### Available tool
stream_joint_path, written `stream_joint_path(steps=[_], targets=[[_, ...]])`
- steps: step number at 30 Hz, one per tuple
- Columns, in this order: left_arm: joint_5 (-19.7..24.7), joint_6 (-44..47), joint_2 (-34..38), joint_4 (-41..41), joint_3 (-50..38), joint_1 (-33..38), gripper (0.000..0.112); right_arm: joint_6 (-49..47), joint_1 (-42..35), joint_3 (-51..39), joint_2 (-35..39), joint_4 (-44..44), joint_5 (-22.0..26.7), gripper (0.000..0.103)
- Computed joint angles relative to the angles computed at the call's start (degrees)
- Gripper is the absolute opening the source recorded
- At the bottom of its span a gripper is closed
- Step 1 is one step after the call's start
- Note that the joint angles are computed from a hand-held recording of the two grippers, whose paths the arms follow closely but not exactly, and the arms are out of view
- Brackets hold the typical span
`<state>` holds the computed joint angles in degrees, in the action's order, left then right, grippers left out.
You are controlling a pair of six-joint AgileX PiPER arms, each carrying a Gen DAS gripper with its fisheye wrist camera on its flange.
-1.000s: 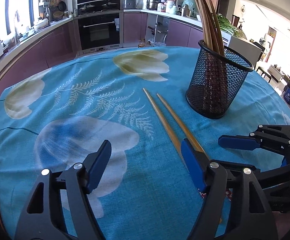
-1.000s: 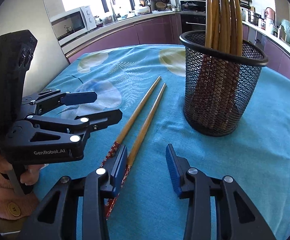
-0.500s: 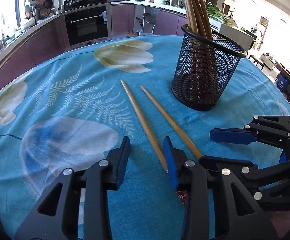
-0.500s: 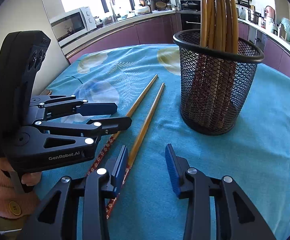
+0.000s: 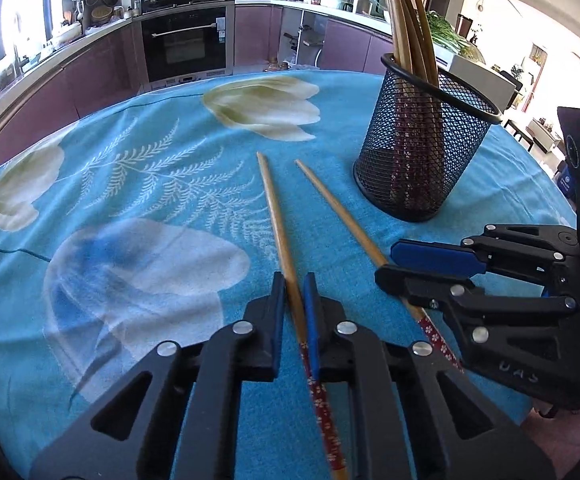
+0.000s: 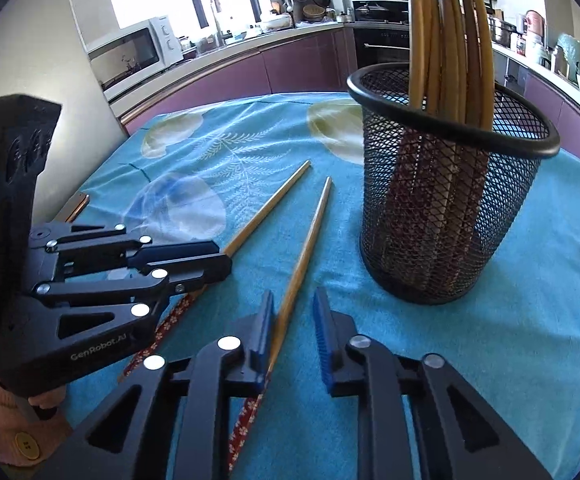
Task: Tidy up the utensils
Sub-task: 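Lower the right gripper onto one wooden chopstick and close on it, then lift the chopstick upright with the right gripper toward the mesh cup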
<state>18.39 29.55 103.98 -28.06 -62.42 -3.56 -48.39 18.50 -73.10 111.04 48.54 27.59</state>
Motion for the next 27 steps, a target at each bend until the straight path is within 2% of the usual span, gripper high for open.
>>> stream_joint_path(steps=[1,4,11,15,18,27], targets=[[0.0,0.0,-0.1,-0.1,0.1,0.0,0.009,-0.7,-0.6,-0.2,0.2,1.3,1.0,0.009],[0.1,0.6,-0.5,-1.3,0.7,0.2,0.008,-2.3,-2.0,0.1,0.4,4.6,2.6,0.007],[-0.4,-1.1,-2.2,-1.1,2.8,-0.4,0.008,-7.1,-4.3,1.7,-0.7,11.1,5.2,0.005],[0.0,-0.1,-3.1,-1.6,3.9,-1.2,0.008,-5.6,-3.6,0.8,-0.3,8.5,6.0,0.005],[-0.6,-2.4,-3.0,1.2,3.4,-1.9,0.02,-4.2,-2.9,0.7,-0.2,6.5,5.3,0.006],[0.3,-7.1,0.8,7.7,-1.7,-3.1,0.022,-1.0,-1.1,-1.4,0.9,1.5,3.1,0.01]])
